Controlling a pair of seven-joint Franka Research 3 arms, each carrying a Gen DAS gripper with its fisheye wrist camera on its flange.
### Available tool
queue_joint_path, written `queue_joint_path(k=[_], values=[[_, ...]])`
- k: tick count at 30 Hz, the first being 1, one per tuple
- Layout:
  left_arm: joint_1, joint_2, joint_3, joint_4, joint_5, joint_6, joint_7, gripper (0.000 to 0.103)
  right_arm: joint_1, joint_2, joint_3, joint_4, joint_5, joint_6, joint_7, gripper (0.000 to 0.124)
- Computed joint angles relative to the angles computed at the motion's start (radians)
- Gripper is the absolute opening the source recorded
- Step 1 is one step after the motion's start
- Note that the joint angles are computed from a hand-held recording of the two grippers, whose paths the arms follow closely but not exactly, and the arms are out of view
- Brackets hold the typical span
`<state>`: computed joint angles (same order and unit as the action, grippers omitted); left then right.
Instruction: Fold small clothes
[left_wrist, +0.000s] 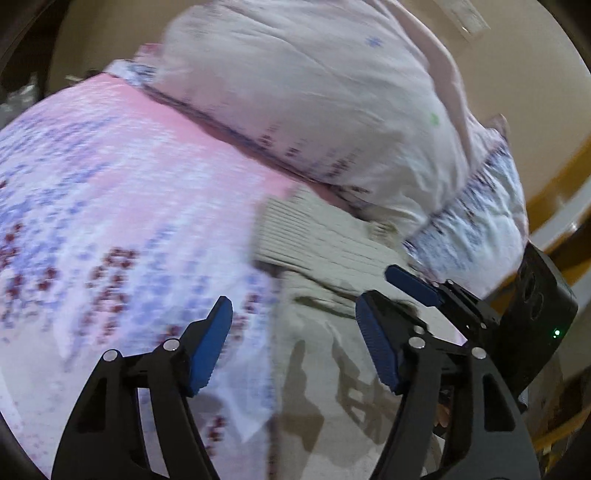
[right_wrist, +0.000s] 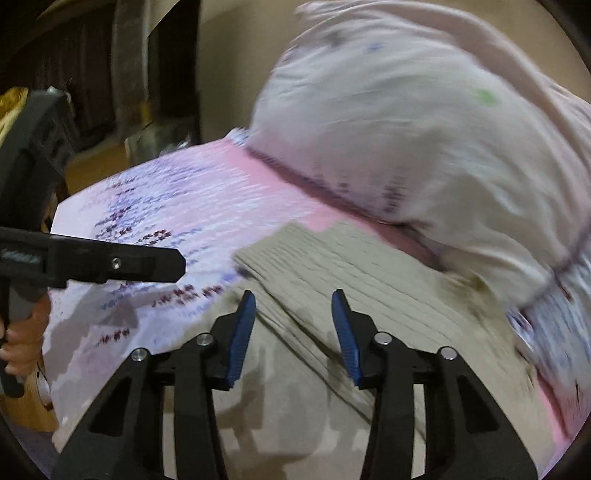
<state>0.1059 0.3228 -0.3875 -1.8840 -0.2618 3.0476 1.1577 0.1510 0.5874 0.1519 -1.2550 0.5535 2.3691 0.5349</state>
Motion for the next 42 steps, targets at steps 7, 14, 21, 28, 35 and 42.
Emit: queue_joint_path(k=[7, 14, 21, 28, 35, 42], values=[[-0.079, -0.079, 0.151, -0.117, 0.093, 0.058, -0.218, 0.069, 0.087, 0.118, -0.027, 0.148, -0.126, -0.065, 0.099, 0.038], [-0.002, -0.066, 0.07, -0.11, 0.096, 0.049, -0.194, 0.069, 0.073, 0.142, -0.015, 0.166, -0.124, -0.007, 0.198, 0.004], [0.01, 0.025, 0.004, 0.02, 0.102, -0.031, -0.039, 0.069, -0.099, 0.084, 0.037, 0.145, 0.139, 0.105, 0.32, 0.004], [-0.037, 0.171, 0.011, 0.24, 0.093, -0.164, 0.05, 0.069, -0.238, 0.031, -0.036, 0.019, 0.242, 0.181, 0.537, 0.004], [-0.096, 0.306, 0.063, 0.465, 0.101, -0.298, 0.034, 0.069, -0.315, 0.057, -0.056, -0.027, 0.24, 0.064, 0.694, 0.004], [-0.133, 0.389, 0.101, 0.61, 0.127, -0.382, 0.017, 0.069, -0.357, 0.041, -0.059, -0.041, 0.263, -0.001, 0.743, 0.006]])
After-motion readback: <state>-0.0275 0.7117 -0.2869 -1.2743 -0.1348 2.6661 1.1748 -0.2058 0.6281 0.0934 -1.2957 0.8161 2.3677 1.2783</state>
